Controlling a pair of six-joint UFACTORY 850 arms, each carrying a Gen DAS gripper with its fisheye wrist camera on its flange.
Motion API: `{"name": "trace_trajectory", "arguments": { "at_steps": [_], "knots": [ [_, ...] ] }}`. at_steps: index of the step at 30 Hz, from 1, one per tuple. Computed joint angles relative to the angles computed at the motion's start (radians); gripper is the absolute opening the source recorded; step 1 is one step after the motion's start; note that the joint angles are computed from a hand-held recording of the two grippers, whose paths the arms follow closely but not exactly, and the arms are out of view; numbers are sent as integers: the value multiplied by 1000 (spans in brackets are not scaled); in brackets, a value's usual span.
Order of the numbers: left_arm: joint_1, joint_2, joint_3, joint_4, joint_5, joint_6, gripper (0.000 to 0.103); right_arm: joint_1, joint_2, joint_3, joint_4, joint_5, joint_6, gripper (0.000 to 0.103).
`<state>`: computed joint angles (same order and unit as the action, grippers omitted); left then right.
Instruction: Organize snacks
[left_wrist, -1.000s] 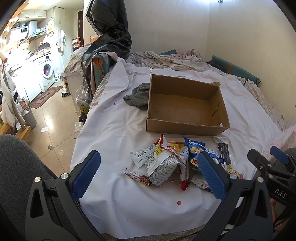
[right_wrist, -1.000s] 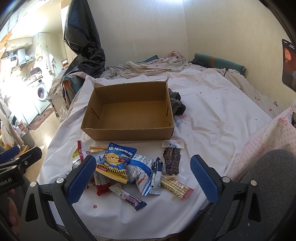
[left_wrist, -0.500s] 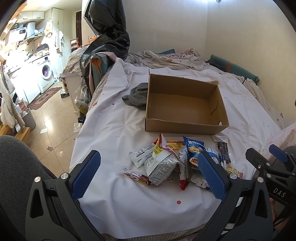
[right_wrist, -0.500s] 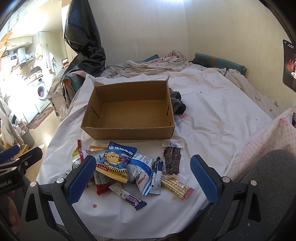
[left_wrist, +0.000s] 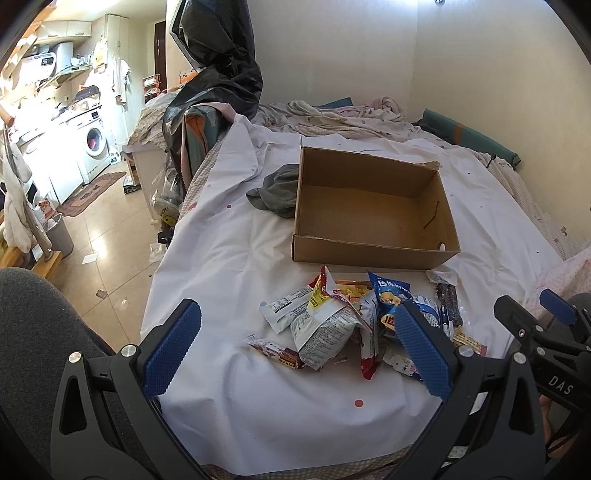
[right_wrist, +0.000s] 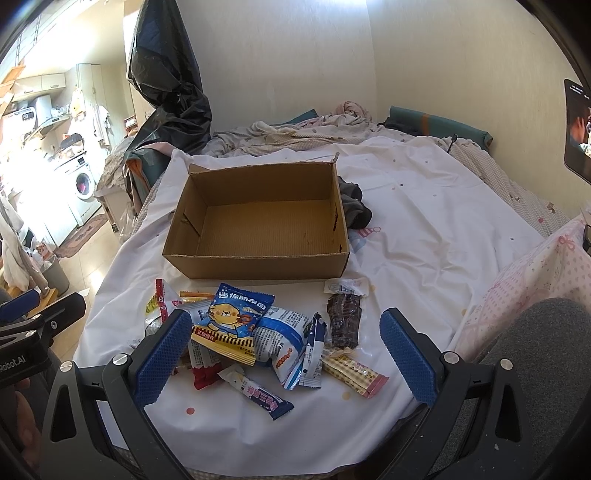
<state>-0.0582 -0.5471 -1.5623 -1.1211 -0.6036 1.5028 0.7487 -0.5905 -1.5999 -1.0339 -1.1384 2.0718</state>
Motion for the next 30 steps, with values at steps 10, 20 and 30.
{"name": "trace_trajectory", "arguments": {
  "at_steps": [10, 20, 30],
  "knots": [
    [-1, -1, 1, -4, 2, 4, 103, 0, 0, 0, -1, 0, 2, 103],
    [-2, -106, -218, 259, -75, -355, 103, -43, 72, 48, -13, 115, -1, 103],
    [-51, -430, -757, 640, -457, -817, 103, -165, 134, 130, 110, 345, -35, 103]
  ]
}}
